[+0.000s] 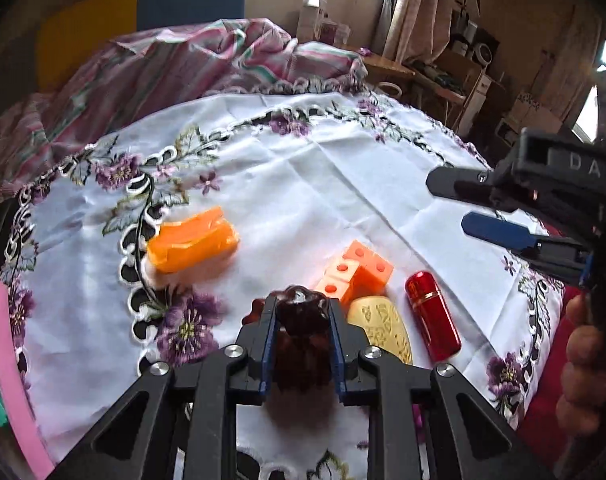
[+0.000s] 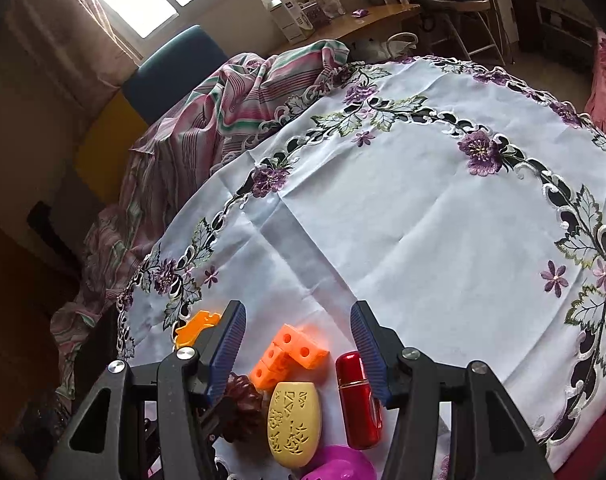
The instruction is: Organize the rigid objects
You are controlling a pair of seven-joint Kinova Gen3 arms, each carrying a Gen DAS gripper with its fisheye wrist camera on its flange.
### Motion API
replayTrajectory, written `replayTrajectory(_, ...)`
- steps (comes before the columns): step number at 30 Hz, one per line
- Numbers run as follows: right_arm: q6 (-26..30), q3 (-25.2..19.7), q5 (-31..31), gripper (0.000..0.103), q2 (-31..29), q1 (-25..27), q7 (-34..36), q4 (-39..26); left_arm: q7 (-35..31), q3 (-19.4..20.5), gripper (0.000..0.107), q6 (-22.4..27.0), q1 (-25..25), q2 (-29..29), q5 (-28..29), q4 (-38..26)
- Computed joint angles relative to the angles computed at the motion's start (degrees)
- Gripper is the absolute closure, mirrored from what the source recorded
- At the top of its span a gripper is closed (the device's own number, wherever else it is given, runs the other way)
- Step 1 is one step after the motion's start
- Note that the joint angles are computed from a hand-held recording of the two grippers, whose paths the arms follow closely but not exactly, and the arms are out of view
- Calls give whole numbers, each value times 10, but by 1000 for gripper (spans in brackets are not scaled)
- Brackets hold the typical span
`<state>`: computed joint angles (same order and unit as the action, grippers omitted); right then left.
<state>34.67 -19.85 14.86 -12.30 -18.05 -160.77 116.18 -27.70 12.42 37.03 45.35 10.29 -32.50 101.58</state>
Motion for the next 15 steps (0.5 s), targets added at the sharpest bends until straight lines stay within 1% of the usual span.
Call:
replayTrajectory(2,3,0,1,48,3,-2,4,-2,-2,12,85,-13,-18,-12,16,12)
replayTrajectory(3,6,-1,4,48,4,-2,3,-4,-2,8,85,-18,-18,-24,29,22)
replayTrajectory(5,7,-2,7,48,7,-5,6,-6,13,7,85,-22,-18,-49,29,45)
replayTrajectory(7,10,-2,9,48,11,-12,13,-10,25,18,85,-19,-29,-79,35,67)
replayTrajectory(9,15,-2,10,48,17,-20,23,-16,41,31,85,-12,-41,-111,42,91)
replayTrajectory(11,17,4,3,48,26,-33,47,-23,60,47,85,-5,-53,-141,37,113)
replayTrajectory(13,25,7,-2,48,39,-47,72,-33,87,69,85,19,-65,-170,27,129)
replayTrajectory(15,31,14,-16,48,54,-66,110,-44,88,77,85,25,-76,-203,44,149)
